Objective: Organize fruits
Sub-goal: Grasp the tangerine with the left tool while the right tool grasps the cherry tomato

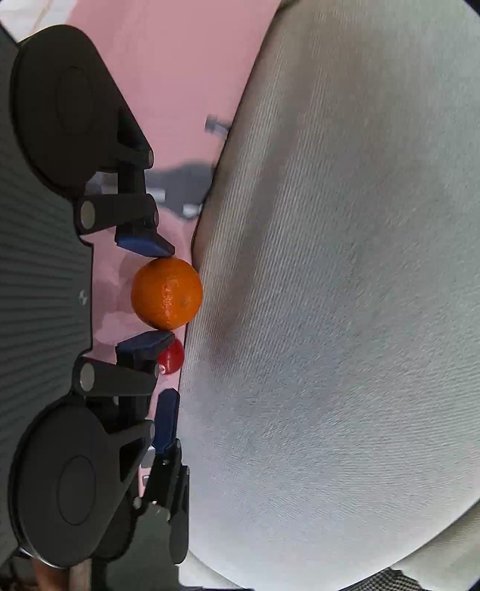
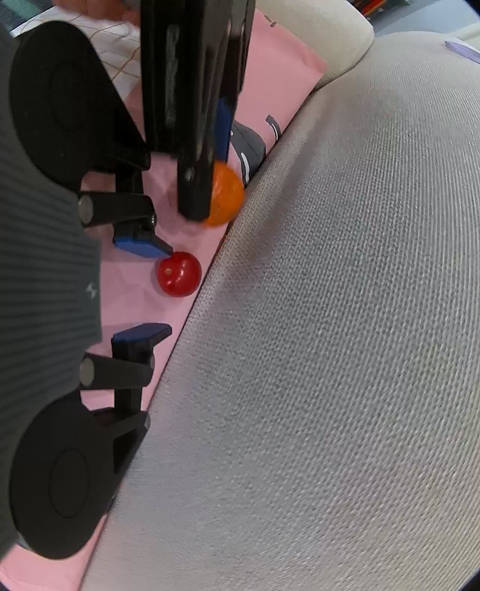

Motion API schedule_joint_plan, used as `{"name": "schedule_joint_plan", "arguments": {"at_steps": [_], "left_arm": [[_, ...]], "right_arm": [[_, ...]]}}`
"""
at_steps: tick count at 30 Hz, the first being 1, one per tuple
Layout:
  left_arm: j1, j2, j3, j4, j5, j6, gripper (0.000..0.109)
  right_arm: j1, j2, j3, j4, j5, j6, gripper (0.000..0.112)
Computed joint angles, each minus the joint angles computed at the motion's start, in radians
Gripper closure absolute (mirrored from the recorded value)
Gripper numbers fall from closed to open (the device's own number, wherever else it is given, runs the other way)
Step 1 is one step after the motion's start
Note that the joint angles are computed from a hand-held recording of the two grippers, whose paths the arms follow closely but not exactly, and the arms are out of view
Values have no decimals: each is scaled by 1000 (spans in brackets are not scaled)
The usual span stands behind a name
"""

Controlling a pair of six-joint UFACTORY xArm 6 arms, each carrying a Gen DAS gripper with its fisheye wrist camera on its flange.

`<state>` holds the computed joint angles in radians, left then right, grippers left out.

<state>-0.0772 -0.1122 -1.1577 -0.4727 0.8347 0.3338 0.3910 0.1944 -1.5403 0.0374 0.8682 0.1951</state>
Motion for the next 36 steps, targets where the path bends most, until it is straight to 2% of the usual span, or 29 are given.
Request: {"name": "schedule_joint_plan", "arguments": {"at_steps": [9, 10, 12, 24, 31, 36], "left_arm": [[50, -87, 30, 14, 36, -33, 60], [47, -51, 1, 12, 14, -40, 60], [53, -66, 9, 10, 23, -43, 60], [103, -98, -14, 23, 92, -48, 60], [116, -120, -13, 13, 120, -42, 60], [126, -124, -30, 30, 147, -56, 60]], "right_arm": [[16, 103, -145, 24, 69, 18, 79], [19, 112, -157, 26, 75, 20, 79], [23, 125, -172, 28, 77, 25, 81], [51, 180, -155, 21, -38, 73, 82], [21, 145, -123, 64, -59, 104, 78], [22, 155, -135, 57, -57, 129, 79]]}}
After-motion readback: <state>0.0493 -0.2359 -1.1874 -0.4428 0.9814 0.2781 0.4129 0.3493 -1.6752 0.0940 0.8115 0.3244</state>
